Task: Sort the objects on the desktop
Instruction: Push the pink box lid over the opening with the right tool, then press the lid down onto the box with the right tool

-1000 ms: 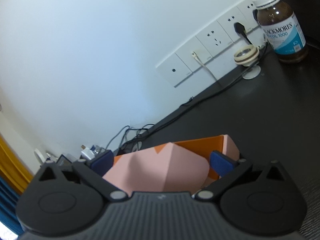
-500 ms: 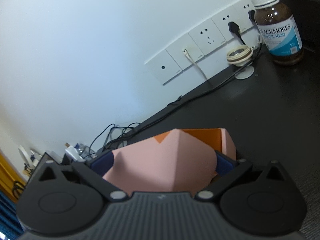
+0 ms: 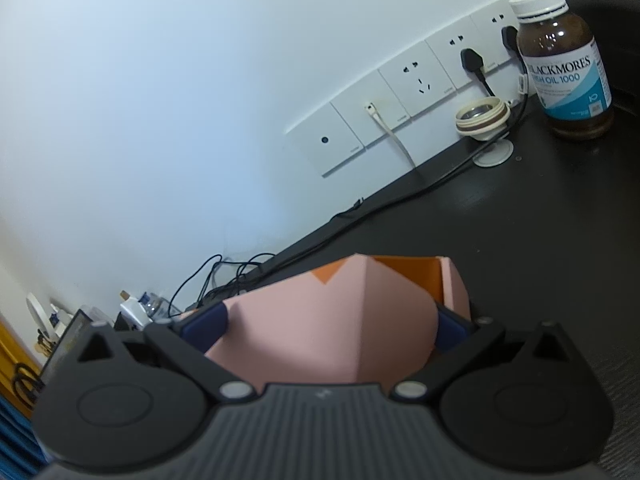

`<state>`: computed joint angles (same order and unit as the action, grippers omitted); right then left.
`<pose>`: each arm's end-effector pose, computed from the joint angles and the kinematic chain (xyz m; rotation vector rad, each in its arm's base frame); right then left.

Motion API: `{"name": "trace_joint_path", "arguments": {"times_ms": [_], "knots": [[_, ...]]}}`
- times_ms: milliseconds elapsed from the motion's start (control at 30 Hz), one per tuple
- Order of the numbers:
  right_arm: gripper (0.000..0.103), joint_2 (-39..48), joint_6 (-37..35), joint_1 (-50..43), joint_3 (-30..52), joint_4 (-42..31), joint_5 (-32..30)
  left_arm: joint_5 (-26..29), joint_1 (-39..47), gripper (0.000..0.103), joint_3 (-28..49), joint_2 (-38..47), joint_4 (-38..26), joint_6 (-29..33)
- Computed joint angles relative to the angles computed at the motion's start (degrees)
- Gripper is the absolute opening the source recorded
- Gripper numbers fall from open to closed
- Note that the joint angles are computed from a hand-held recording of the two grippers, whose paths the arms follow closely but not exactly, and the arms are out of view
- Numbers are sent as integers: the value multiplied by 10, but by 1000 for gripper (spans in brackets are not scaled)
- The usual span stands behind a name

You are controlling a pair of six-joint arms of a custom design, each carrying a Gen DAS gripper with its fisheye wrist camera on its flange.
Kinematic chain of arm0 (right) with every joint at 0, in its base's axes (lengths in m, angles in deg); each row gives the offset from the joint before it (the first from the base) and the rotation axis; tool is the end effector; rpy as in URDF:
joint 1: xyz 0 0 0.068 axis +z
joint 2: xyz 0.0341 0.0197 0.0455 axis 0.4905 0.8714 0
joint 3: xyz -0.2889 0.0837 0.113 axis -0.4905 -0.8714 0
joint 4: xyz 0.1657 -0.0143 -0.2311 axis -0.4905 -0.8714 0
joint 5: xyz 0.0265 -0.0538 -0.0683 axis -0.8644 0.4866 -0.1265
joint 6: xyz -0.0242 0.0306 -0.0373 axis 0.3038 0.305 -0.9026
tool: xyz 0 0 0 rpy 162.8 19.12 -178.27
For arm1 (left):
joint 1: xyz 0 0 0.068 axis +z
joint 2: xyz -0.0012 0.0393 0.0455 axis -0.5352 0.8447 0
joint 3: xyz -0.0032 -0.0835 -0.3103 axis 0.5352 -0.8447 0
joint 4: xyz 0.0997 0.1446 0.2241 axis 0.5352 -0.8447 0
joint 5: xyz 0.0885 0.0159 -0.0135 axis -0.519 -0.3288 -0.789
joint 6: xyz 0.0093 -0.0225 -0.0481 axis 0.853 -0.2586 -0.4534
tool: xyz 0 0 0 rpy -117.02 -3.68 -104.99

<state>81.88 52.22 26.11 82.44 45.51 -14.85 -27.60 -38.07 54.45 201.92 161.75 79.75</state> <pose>0.3264 0.0041 0.1290 0.0511 2.1875 0.9176 0.2611 -0.0354 0.0644 0.4906 1.9106 -0.1700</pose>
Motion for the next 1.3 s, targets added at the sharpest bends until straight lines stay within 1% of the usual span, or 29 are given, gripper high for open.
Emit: {"name": "trace_joint_path", "arguments": {"times_ms": [133, 200, 233, 333, 433, 467, 533, 733, 867, 933, 1033, 1167, 1233, 1300], "knots": [[102, 3, 3, 12, -5, 14, 13, -14, -8, 103, -8, -2, 5, -4], [102, 4, 4, 14, -6, 17, 15, -1, 0, 103, -8, -14, -14, 1], [102, 4, 6, 14, -6, 17, 17, 9, 3, 103, -9, -41, -47, 4], [102, 6, 10, 15, 5, -5, 21, 94, 49, 103, -12, -120, -158, 22], [102, 14, 14, 15, 15, -20, 19, 175, 97, 103, -3, -181, -276, 49], [102, 16, 13, 15, 16, -22, 18, 194, 108, 103, 1, -198, -315, 56], [102, 20, 14, 15, 19, -22, 16, 226, 125, 103, 8, -227, -372, 71], [102, 24, 22, 13, 19, -17, 7, 259, 153, 103, 0, -289, -433, 104], [102, 21, 19, 8, 20, -27, -2, 292, 182, 103, 11, -297, -464, 119], [102, 19, 17, 7, 21, -35, -5, 317, 199, 103, 18, -297, -474, 117], [102, 15, 17, 6, 18, -36, -9, 353, 216, 103, 17, -288, -442, 88], [102, 14, 19, 4, 17, -35, -13, 357, 221, 103, 14, -262, -364, 8], [102, 14, 19, 3, 17, -37, -14, 359, 220, 103, 14, -230, -304, -56], [102, 13, 18, 3, 16, -39, -15, 368, 223, 103, 21, -196, -261, -120]]}}
